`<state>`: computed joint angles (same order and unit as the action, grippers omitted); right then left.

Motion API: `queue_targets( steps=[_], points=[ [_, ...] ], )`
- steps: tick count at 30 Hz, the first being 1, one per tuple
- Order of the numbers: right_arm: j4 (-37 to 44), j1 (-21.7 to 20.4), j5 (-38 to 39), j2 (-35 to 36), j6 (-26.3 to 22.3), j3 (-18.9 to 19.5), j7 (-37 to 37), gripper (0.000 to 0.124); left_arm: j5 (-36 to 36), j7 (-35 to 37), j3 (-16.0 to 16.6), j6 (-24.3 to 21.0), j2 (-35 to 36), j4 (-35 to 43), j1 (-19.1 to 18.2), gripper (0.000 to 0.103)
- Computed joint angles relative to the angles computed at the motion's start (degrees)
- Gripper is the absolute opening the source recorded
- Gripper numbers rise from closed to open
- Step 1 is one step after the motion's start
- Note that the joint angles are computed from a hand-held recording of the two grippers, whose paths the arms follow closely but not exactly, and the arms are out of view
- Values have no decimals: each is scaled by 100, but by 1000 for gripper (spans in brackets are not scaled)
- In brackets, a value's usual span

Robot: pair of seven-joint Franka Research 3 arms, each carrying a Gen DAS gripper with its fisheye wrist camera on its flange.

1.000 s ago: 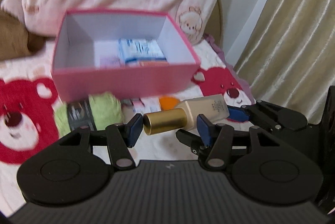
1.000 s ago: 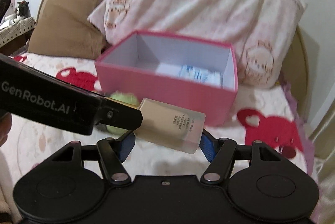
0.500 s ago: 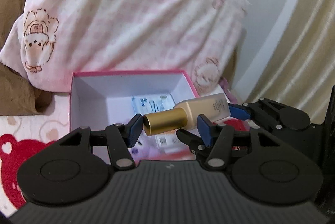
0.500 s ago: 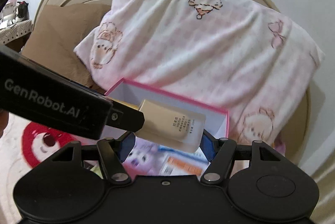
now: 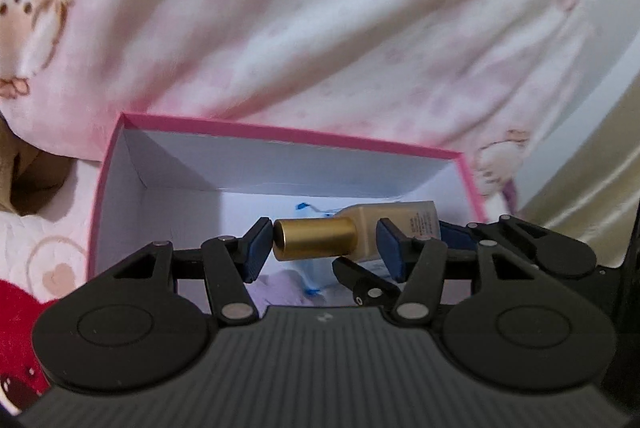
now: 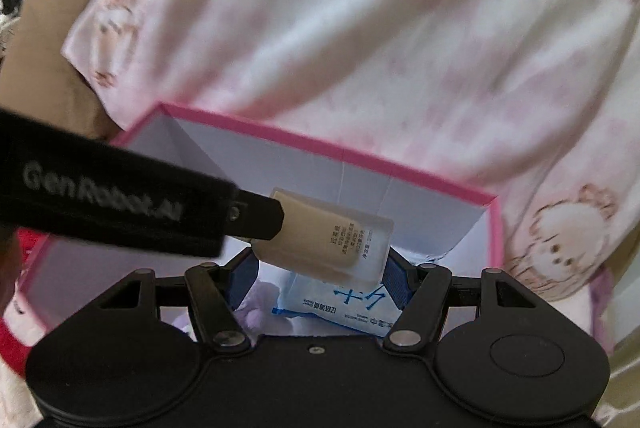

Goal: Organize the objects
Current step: 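Carry the bottle with the left tool into the pink box and release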

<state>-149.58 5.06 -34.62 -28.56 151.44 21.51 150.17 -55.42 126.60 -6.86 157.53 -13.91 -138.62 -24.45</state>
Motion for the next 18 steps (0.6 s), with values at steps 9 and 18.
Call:
queue_targets(
  steps=[9, 18],
  points=[
    [342, 216, 574, 807, -229, -636, -776, 70, -655, 34, -287, -132, 971, 571, 264, 53],
    [655, 453, 397, 1086, -995, -743, -997, 72, -114, -950, -708, -62, 1230, 711, 546, 50]
  ],
)
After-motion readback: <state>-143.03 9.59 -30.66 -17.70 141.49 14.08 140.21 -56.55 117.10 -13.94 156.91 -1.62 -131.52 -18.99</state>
